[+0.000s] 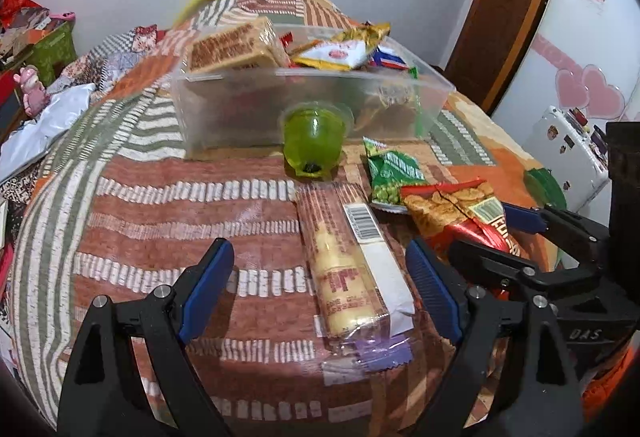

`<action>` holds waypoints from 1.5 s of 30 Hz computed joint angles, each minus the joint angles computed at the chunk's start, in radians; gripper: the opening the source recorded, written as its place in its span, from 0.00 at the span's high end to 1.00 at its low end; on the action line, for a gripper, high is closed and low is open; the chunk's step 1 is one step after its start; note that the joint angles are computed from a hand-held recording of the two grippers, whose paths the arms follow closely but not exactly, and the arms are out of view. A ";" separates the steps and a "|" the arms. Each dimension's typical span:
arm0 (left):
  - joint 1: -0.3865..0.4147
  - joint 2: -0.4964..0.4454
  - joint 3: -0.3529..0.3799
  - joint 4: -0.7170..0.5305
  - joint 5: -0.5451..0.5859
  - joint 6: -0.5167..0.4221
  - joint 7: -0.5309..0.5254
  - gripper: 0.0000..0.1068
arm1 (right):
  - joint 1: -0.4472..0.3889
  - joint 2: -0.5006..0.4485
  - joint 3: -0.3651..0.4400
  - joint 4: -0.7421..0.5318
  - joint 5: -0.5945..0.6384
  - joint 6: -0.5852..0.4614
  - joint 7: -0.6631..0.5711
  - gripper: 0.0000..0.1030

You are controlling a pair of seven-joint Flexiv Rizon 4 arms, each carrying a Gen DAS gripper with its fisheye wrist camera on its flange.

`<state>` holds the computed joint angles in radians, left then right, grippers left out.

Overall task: Organize snacks
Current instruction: 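Lower the left tool onto the wafer roll pack while the right tool lowers onto the red cracker bag, then carry the wafer roll into the box with the left tool while the right carries the red cracker bag in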

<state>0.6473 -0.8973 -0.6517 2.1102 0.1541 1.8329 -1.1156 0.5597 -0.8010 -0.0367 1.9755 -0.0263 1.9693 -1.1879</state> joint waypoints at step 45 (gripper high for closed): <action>0.063 0.004 -0.094 -0.076 0.097 0.076 -0.100 0.58 | -0.022 0.020 -0.029 -0.094 0.063 0.086 -0.021 0.49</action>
